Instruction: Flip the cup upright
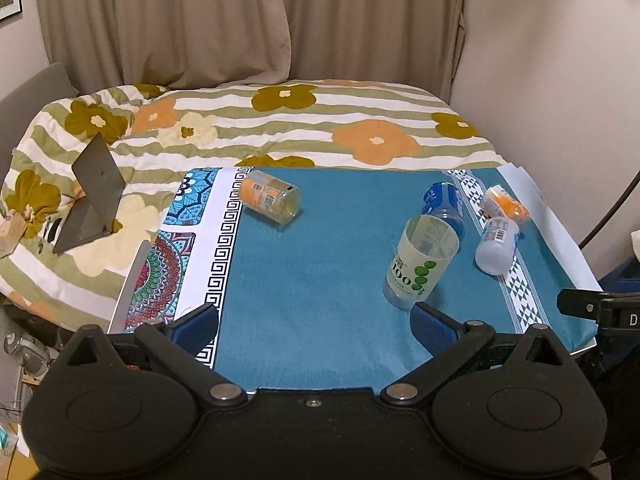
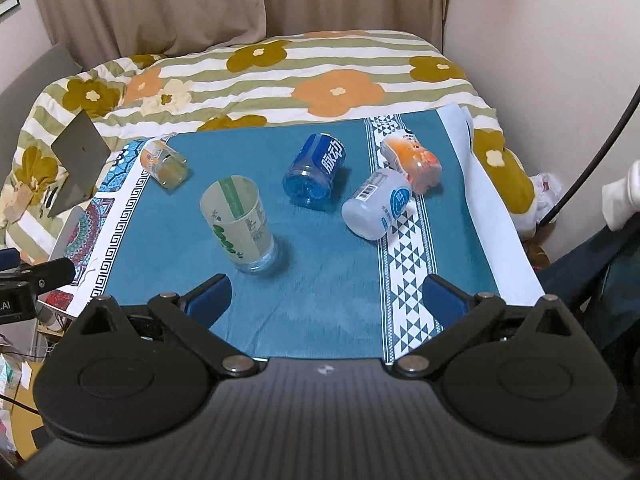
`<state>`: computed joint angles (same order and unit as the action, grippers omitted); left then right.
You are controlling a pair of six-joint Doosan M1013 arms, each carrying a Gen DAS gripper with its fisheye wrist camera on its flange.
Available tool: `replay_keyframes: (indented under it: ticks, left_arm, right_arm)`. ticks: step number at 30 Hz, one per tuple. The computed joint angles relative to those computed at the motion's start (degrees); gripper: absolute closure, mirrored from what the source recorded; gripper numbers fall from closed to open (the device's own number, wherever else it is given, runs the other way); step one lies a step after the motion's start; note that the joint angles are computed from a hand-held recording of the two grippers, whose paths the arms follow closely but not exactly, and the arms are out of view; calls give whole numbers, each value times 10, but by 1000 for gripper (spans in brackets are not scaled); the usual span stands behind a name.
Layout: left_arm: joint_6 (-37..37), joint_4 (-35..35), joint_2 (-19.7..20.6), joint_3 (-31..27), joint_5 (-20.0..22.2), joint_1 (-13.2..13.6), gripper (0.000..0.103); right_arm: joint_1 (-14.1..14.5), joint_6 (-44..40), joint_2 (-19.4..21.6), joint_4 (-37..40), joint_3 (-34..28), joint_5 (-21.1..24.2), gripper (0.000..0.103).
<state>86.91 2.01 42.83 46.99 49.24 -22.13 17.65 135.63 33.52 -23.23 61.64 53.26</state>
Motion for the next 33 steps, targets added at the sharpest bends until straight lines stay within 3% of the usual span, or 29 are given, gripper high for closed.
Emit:
replay_keyframes:
  ticks: [33]
  left_arm:
    - [0, 26, 6, -8, -1, -1, 0]
  right_arm:
    - [2, -10, 14, -2, -28, 19, 0]
